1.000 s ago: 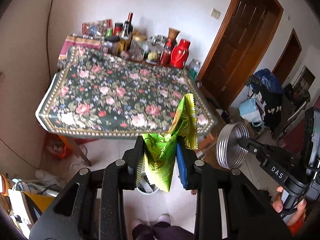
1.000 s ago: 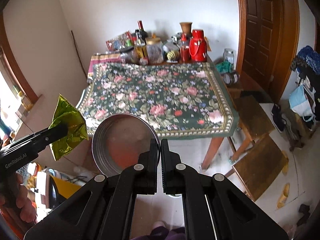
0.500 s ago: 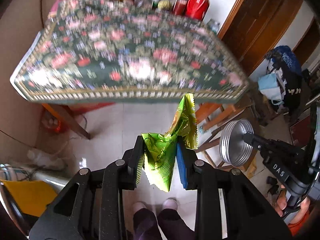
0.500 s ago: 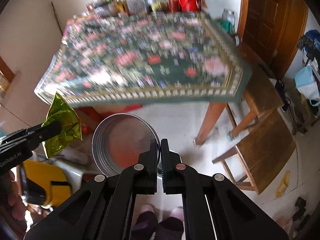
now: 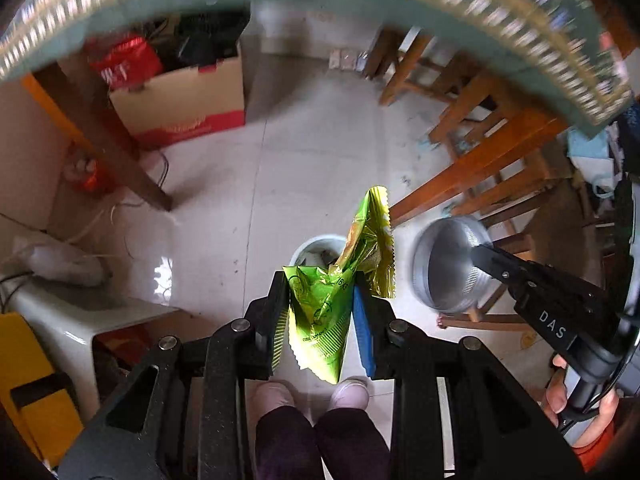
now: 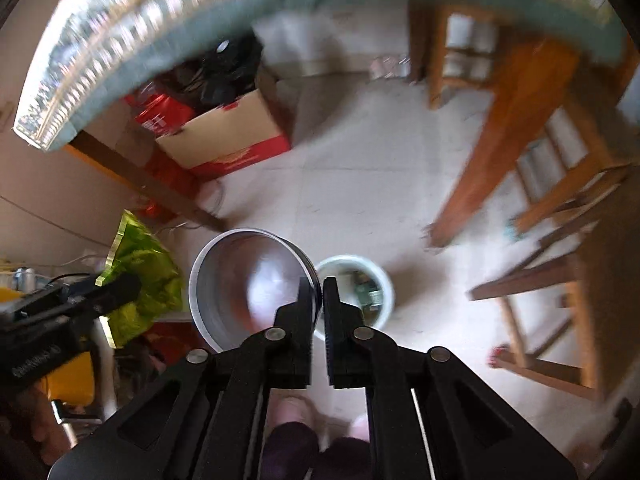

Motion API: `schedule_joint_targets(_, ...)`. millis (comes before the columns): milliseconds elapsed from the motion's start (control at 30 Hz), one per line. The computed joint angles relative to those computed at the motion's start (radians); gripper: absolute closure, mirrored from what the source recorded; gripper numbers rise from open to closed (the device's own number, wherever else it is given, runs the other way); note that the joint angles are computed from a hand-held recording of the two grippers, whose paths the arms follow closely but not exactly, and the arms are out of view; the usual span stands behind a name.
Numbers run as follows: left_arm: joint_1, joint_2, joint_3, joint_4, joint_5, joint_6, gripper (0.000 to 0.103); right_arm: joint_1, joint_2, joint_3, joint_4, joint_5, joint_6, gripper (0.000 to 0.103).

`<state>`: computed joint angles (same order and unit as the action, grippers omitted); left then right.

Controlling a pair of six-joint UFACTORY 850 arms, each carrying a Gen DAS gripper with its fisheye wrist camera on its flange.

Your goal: Collect trash

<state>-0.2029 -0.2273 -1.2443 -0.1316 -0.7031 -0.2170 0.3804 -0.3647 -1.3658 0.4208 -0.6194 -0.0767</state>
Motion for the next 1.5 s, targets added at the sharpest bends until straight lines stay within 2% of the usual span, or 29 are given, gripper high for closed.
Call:
schedule_joint_targets(33, 0.001, -0.010, 0.009, 0.004, 0.011, -0.003, 0.073, -0.004, -0.021, 0.000, 0.044, -0.002, -0.033, 0.076)
schedule_joint_targets(100, 0.001, -0.035, 0.027, 0.011, 0.038, -0.007, 0.073, -0.004, -0.062, 0.000, 0.063, -0.002, -0.034, 0.059)
schedule_joint_targets(267, -0.003, -0.104, 0.035, -0.045, 0.071, 0.034, 0.073, -0.009, -0.089, 0.021, 0.014, 0.026, 0.011, 0.059)
schedule_joint_targets(467, -0.035, -0.205, -0.017, -0.120, 0.067, 0.086, 0.072, -0.036, -0.081, 0.032, -0.022, 0.008, 0.040, 0.059)
schedule_joint_targets(533, -0.044, -0.238, -0.047, -0.114, 0.051, 0.060, 0.060, -0.043, -0.065, 0.043, -0.050, 0.008, 0.051, 0.059)
schedule_joint_targets(567, -0.052, -0.262, -0.066, -0.086, 0.036, 0.021, 0.048, -0.045, -0.057, 0.045, -0.061, 0.005, 0.055, 0.059)
schedule_joint_targets(633, -0.071, -0.291, -0.090, -0.010, 0.014, -0.067, 0.046, -0.051, -0.049, 0.044, -0.074, -0.008, 0.056, 0.059)
schedule_joint_targets(733, -0.078, -0.302, -0.106, -0.013, -0.027, -0.078, 0.046, -0.060, -0.028, 0.042, -0.068, -0.029, 0.047, 0.059)
schedule_joint_targets(933, -0.093, -0.206, -0.118, 0.026, -0.098, -0.114, 0.046, -0.076, 0.041, 0.020, -0.069, -0.078, 0.046, 0.059)
schedule_joint_targets(1067, -0.105, -0.114, -0.168, 0.042, -0.181, -0.124, 0.046, -0.082, 0.097, -0.027, -0.084, -0.138, 0.053, 0.059)
schedule_joint_targets(1300, -0.145, 0.026, -0.334, 0.140, -0.321, -0.195, 0.046, -0.084, 0.207, -0.166, -0.132, -0.250, 0.079, 0.059)
schedule_joint_targets(1500, -0.173, 0.131, -0.487, 0.194, -0.369, -0.208, 0.046, -0.057, 0.322, -0.257, -0.220, -0.256, 0.131, 0.059)
